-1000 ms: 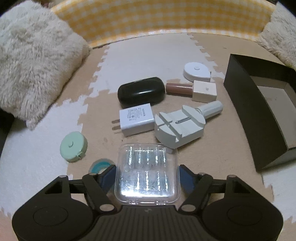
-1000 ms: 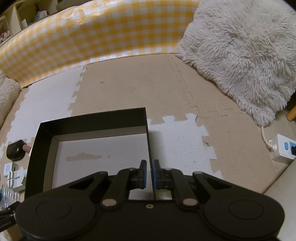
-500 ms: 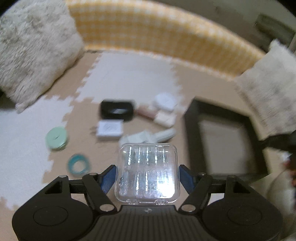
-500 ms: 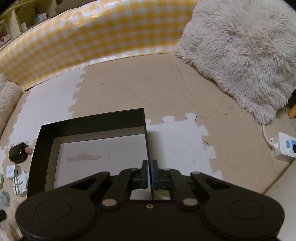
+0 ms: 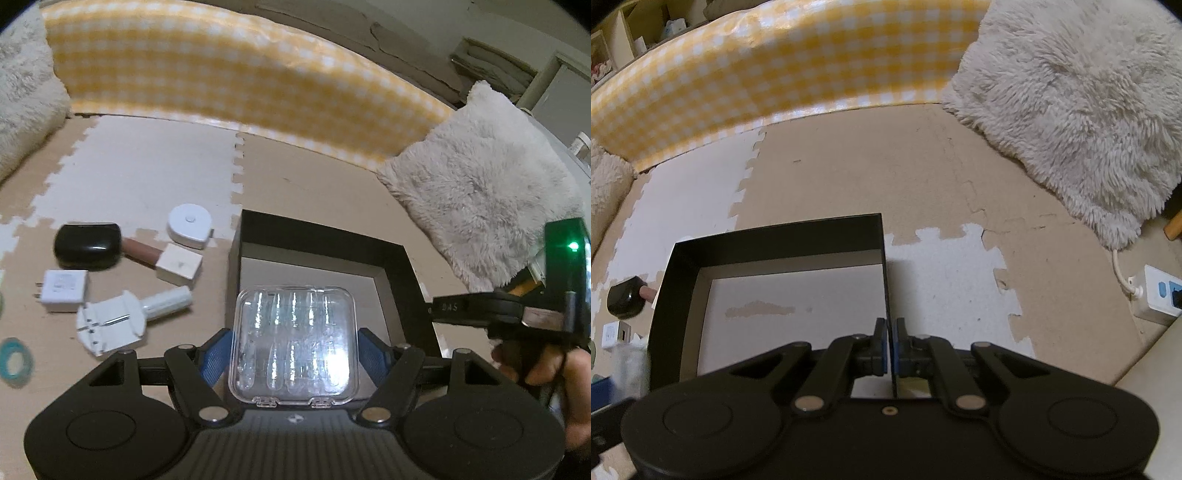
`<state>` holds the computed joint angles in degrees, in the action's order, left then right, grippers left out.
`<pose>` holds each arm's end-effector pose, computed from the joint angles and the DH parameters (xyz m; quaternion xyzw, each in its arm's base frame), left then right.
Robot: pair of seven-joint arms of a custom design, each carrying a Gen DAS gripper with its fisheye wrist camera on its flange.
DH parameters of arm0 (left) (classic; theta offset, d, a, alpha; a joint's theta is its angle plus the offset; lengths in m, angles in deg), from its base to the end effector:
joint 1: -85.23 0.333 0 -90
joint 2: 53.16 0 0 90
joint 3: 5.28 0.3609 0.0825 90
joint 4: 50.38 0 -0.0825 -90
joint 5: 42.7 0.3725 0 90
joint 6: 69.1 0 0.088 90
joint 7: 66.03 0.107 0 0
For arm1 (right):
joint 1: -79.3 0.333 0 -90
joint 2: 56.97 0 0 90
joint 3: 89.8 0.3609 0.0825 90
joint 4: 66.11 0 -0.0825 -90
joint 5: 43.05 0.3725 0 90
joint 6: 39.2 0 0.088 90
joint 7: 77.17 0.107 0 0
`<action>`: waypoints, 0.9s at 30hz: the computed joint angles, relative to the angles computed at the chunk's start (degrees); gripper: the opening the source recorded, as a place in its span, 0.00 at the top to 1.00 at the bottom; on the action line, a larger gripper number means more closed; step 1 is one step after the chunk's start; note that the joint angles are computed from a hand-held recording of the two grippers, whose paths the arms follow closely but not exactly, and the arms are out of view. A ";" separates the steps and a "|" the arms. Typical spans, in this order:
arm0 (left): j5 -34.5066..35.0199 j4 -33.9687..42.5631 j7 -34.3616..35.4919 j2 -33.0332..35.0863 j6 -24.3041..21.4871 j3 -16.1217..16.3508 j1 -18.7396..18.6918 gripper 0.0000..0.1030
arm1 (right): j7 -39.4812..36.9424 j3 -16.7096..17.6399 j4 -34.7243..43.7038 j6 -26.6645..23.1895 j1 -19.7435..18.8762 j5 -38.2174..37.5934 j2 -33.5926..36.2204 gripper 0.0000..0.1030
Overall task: Organize rigid objects
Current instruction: 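Carry the clear case into the black box and open the left tool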
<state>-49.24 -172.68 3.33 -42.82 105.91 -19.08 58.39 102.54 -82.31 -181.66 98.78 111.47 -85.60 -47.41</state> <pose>0.4753 -0.3857 0.4641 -0.5826 0.7263 -0.3618 0.0467 0.4698 0.3794 0.4458 -0.5415 0.7917 -0.2103 0.1894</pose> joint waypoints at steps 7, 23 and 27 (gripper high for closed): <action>-0.47 0.23 1.40 1.14 1.47 -0.81 0.66 0.24 | -0.57 0.05 0.29 -0.34 0.07 0.62 0.17 0.97; -0.05 -0.87 4.48 -2.46 -6.14 -1.93 1.99 0.06 | -0.21 -0.01 -0.40 0.45 -0.10 0.25 -0.18 0.97; -0.71 -1.27 6.33 -3.18 -6.55 -2.45 2.23 0.02 | -0.24 0.02 -0.46 0.52 -0.10 0.23 -0.23 0.97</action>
